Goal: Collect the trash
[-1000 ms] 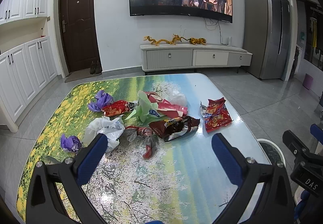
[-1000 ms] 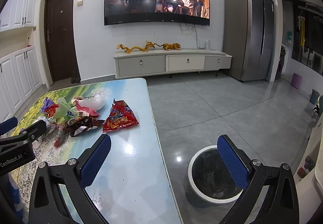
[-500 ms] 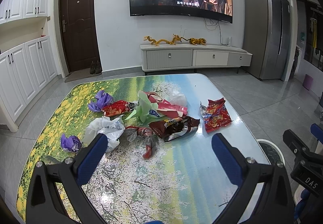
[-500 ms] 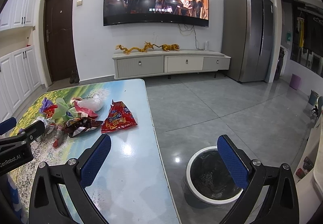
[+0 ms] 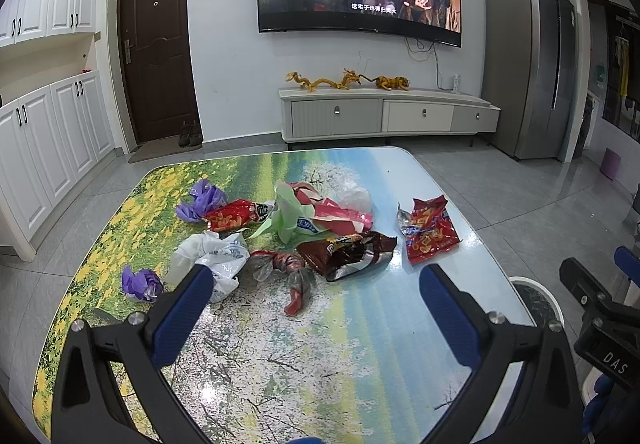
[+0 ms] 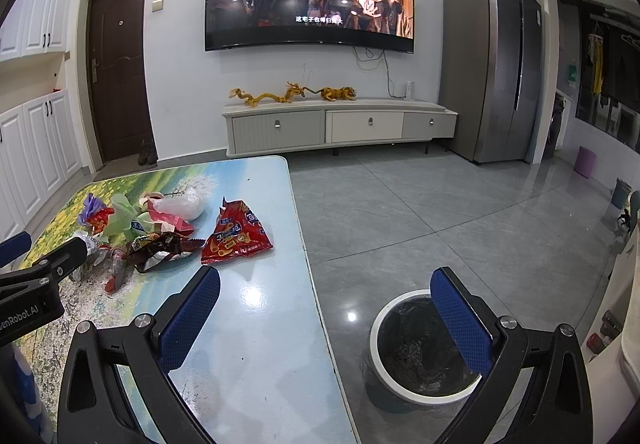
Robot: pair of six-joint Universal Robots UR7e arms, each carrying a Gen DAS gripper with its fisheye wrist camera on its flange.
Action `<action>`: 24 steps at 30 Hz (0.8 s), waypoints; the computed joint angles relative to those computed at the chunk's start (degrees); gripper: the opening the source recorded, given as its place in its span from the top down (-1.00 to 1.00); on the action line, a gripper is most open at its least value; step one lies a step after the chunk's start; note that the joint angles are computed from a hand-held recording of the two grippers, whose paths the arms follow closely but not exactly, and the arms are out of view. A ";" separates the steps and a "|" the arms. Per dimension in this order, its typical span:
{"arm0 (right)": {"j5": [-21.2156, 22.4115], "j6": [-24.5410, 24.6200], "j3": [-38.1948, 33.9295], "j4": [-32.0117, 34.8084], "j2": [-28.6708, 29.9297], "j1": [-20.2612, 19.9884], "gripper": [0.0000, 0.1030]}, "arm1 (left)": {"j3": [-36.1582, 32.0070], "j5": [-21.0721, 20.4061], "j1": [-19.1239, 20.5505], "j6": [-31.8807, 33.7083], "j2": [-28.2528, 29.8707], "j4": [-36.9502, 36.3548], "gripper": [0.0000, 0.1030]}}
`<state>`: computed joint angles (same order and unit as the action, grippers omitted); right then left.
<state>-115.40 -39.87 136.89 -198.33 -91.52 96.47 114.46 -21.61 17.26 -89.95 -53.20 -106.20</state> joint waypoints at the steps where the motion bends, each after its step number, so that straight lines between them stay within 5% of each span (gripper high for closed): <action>1: 0.04 -0.04 -0.01 0.09 -0.04 -0.02 -0.99 | 0.00 0.00 0.00 0.00 0.00 0.00 -1.00; 24: 0.15 -0.06 0.02 -0.48 0.09 -0.02 -0.99 | 0.09 0.07 -0.02 -0.12 -0.01 -0.08 -1.00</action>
<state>-115.25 -39.93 136.90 -198.81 -91.43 96.45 114.55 -21.54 17.25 -90.08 -53.21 -106.28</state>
